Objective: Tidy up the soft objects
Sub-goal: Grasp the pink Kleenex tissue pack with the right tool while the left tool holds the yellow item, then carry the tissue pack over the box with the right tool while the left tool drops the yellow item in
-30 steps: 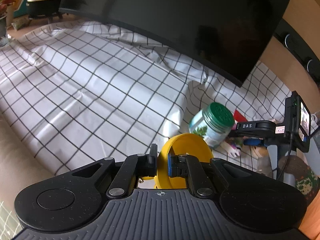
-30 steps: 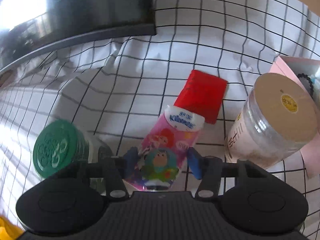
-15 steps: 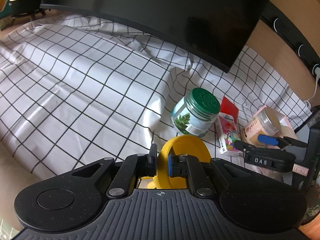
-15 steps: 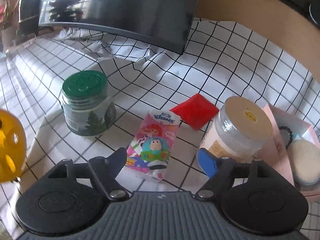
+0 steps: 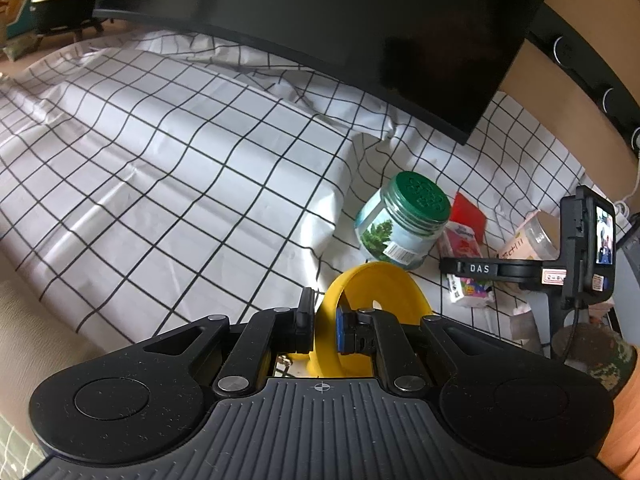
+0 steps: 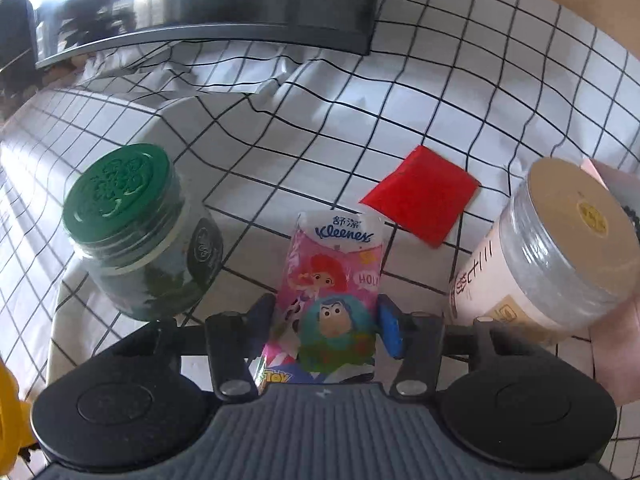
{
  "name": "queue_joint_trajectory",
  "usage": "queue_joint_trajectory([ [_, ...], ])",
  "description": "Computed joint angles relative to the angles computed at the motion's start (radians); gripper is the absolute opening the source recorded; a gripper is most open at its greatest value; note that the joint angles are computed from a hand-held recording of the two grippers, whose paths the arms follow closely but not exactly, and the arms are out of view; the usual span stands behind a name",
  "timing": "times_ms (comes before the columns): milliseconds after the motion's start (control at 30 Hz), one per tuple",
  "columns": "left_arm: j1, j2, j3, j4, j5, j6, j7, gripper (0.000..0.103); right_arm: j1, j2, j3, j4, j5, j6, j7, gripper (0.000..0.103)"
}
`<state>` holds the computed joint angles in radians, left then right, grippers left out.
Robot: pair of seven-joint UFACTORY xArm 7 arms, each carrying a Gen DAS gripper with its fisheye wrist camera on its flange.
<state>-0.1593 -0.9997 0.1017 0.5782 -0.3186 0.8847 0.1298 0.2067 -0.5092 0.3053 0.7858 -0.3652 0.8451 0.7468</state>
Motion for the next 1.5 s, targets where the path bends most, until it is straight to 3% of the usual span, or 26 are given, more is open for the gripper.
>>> queue_joint_trajectory([
  [267,-0.033,-0.027,-0.033,0.002,-0.006,-0.026,-0.013,0.012,0.028,-0.099,-0.035,0.021,0.071,0.030,-0.100,0.051],
  [467,-0.087,-0.026,-0.075,0.024,-0.037,-0.059,-0.064,0.011,0.020,-0.149,-0.081,0.098,0.128,0.050,-0.241,0.051],
  [667,-0.174,0.028,-0.181,0.088,-0.055,-0.136,-0.150,0.012,0.008,-0.190,-0.171,0.217,0.218,0.079,-0.447,0.051],
  [833,-0.256,0.163,-0.267,0.199,-0.058,-0.226,-0.237,0.012,-0.009,-0.221,-0.261,0.330,0.295,0.143,-0.634,0.051],
  [1067,-0.355,0.357,-0.356,0.317,-0.010,-0.356,-0.316,0.012,-0.119,-0.304,-0.332,0.354,0.313,0.137,-0.792,0.051],
  [1300,-0.412,0.568,-0.418,0.440,0.059,-0.438,-0.394,0.012,-0.315,-0.409,-0.369,0.275,0.254,0.087,-0.780,0.051],
  [1400,-0.434,0.665,-0.427,0.499,0.080,-0.472,-0.419,0.012,-0.359,-0.432,-0.397,0.253,0.251,0.096,-0.771,0.051],
  [1500,-0.422,0.765,-0.455,0.581,0.175,-0.497,-0.442,0.012,-0.391,-0.453,-0.421,0.227,0.244,0.113,-0.778,0.051],
])
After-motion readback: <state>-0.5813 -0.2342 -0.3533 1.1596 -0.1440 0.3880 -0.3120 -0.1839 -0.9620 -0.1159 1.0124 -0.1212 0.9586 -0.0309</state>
